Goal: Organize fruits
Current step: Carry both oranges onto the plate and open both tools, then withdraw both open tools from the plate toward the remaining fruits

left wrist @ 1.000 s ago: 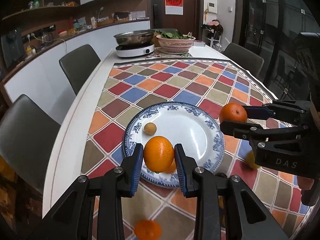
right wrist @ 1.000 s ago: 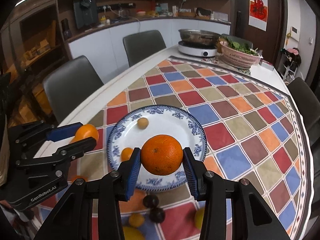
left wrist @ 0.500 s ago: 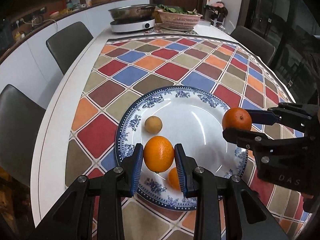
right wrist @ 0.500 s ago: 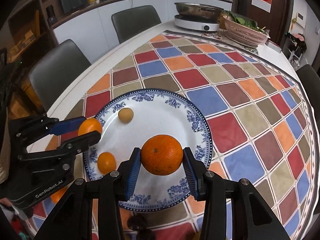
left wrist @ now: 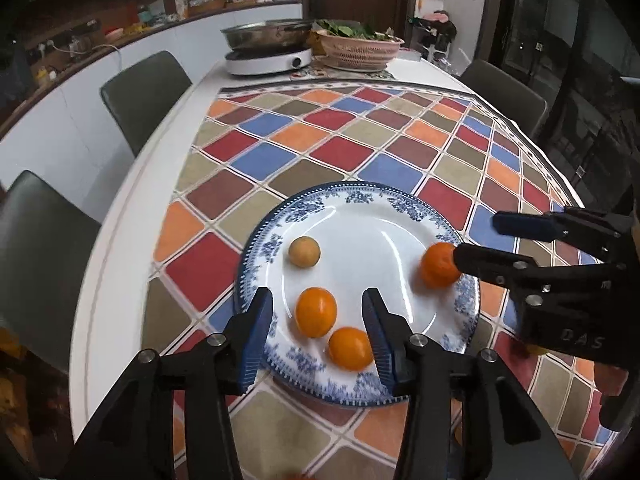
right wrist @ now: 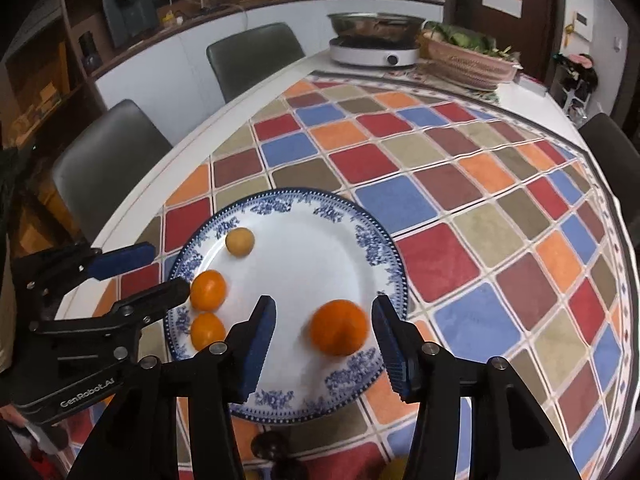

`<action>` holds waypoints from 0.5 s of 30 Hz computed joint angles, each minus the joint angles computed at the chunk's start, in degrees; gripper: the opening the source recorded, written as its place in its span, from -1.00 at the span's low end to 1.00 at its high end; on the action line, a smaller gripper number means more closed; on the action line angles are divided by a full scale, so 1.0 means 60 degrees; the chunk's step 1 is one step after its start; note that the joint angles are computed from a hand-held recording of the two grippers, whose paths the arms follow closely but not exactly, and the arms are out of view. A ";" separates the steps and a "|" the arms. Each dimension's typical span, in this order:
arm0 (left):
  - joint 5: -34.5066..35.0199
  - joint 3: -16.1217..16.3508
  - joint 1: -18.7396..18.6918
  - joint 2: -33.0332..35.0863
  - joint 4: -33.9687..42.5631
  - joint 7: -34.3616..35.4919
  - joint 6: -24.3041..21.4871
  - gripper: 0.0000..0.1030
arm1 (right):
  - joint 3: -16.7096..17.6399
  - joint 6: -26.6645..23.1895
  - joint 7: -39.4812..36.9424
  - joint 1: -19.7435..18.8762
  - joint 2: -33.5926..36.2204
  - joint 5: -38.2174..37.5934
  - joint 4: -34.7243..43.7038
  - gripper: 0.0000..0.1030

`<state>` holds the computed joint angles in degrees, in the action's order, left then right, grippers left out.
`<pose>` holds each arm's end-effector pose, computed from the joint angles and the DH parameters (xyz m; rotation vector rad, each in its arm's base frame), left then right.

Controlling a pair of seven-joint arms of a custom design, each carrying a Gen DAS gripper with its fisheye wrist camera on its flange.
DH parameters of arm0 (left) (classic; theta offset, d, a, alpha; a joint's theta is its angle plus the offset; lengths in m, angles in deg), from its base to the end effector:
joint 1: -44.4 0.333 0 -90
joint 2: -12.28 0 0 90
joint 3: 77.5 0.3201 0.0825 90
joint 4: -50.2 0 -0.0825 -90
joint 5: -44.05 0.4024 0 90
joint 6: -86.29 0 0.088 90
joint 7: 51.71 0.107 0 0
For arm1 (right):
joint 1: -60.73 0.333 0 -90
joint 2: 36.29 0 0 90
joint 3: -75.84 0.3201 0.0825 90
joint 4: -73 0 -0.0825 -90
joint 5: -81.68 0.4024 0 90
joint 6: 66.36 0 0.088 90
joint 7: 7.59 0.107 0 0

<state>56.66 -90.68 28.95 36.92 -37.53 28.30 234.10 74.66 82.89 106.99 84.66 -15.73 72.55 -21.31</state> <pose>0.6650 -0.3338 0.4833 -1.4641 2.2626 -0.7400 0.6641 0.2842 0.4705 -1.9094 1.7563 -0.4494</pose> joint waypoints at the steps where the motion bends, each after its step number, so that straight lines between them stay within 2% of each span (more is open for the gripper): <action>1: 0.0009 -0.0001 0.0008 -0.0185 -0.0228 -0.0040 0.0156 -0.10 | -0.0082 0.0131 0.0170 0.0083 -0.0175 -0.0161 -0.0204 0.11; 3: 0.0217 0.0092 -0.0074 -0.0600 -0.0710 -0.0306 0.0433 0.04 | -0.0246 0.0366 0.0595 0.0263 -0.0505 -0.0663 -0.0587 0.16; 5: 0.0614 0.0235 -0.0194 -0.1020 -0.1188 -0.0710 0.0738 0.08 | -0.0293 0.0536 0.0955 0.0361 -0.0847 -0.1151 -0.0951 0.16; 11: 0.1803 0.0431 -0.0333 -0.2234 -0.2507 -0.2070 0.1465 0.28 | -0.0058 0.0886 0.1945 0.0309 -0.1822 -0.2240 -0.1915 0.16; 13: 0.1889 0.0343 -0.0233 -0.2639 -0.2955 -0.2249 0.1695 0.31 | 0.0044 0.1034 0.2406 0.0269 -0.2134 -0.2685 -0.2233 0.16; 15: 0.1938 0.0260 -0.0161 -0.2951 -0.3283 -0.2369 0.1763 0.36 | 0.0198 0.1119 0.2778 0.0180 -0.2422 -0.3007 -0.2529 0.33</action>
<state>68.28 -89.12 27.99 19.22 -57.22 14.08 244.68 75.85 89.60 123.66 85.75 -30.26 54.51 -36.48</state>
